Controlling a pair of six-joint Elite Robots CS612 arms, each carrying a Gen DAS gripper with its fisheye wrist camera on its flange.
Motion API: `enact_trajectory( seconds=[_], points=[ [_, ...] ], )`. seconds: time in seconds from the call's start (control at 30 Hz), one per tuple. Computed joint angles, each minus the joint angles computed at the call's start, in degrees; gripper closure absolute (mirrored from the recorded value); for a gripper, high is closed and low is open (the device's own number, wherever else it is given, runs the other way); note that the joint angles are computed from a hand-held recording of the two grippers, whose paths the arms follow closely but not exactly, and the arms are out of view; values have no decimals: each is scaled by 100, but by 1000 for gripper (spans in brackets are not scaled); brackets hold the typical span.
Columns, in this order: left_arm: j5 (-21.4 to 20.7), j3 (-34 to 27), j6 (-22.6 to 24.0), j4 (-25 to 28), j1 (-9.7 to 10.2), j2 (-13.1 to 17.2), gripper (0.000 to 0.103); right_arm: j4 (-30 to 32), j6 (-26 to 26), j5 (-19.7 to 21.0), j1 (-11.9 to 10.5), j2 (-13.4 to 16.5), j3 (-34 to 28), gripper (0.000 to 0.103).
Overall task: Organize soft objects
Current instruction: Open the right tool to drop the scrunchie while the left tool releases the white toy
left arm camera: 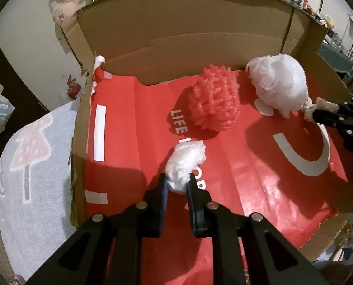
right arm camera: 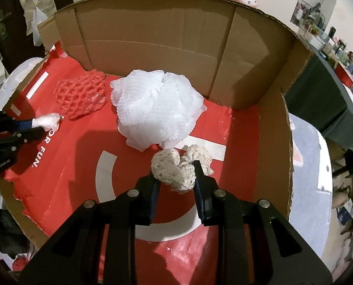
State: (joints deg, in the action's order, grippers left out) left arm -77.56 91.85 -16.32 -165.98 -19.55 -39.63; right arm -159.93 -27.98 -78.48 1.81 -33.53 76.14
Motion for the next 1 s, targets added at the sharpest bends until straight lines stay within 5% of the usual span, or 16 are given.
enact_trajectory(
  seconds=[0.4,0.47,0.53,0.8,1.0],
  points=[
    [54,-62,55,-45,-61,103,79,55,4,-149,18,-10,9,74],
    [11,-41,42,-77,-58,82,73,38,-50,-212,24,-6,25,68],
    [6,-5,50,-148,-66,67,67,12,-80,-212,22,-8,53,51],
    [-21,305,81,-744,-118,-137,40,-400,-115,-20,10,-155,320,40],
    [101,850,19,-1796,-259,-427,24,-775,140,321,-106,-407,682,31]
  ],
)
